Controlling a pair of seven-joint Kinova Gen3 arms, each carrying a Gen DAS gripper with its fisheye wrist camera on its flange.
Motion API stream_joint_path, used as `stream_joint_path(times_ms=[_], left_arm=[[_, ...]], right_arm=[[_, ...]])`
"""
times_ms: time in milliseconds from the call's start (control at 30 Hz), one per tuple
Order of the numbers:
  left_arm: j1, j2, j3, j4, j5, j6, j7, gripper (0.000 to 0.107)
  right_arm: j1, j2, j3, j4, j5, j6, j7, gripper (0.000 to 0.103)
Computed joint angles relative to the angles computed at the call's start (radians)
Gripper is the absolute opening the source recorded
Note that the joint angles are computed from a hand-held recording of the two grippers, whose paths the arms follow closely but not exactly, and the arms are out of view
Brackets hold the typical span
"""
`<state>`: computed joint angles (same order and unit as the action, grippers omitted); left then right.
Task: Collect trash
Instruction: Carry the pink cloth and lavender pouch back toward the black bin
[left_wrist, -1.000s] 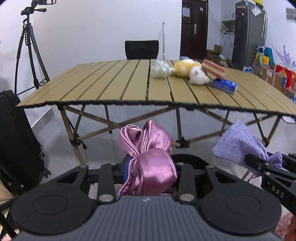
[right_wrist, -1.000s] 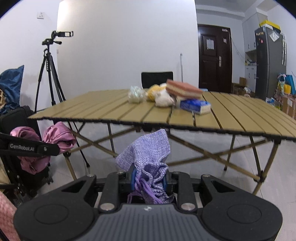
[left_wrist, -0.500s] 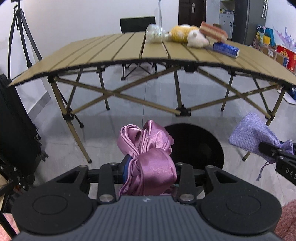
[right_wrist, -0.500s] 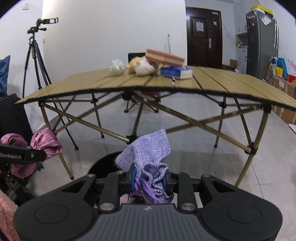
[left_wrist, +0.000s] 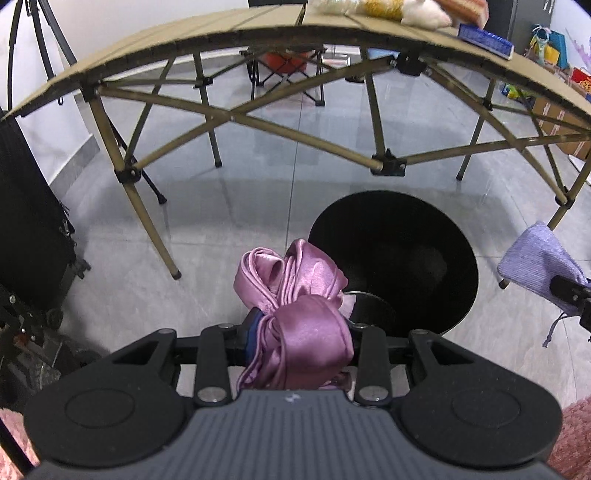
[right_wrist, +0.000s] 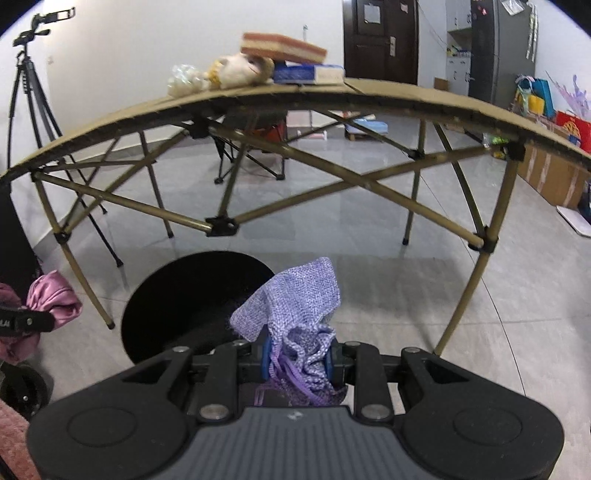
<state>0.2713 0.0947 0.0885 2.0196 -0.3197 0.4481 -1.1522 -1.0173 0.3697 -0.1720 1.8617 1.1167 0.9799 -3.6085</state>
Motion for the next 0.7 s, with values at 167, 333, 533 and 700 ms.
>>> stream_joint_path(times_ms=[167, 333, 533, 700], left_arm=[[-0.008, 0.03, 0.001, -0.03, 0.031, 0.023, -0.031, 0.036], [0.005, 0.062, -0.007, -0.065, 0.038, 0.05, -0.035, 0.036], [0.019, 0.1, -0.008, -0.108, 0.058, 0.073, -0.051, 0.036], [0.035, 0.128, -0.009, -0.136, 0.072, 0.077, -0.065, 0.036]], right_arm=[[0.019, 0.011, 0.008, -0.005, -0.028, -0.012, 0.006, 0.025], [0.036, 0.023, 0.021, -0.01, -0.056, -0.031, 0.021, 0.025], [0.055, 0.032, 0.041, -0.003, -0.082, -0.063, 0.023, 0.025], [0.065, 0.042, 0.055, 0.004, -0.092, -0.085, 0.021, 0.025]])
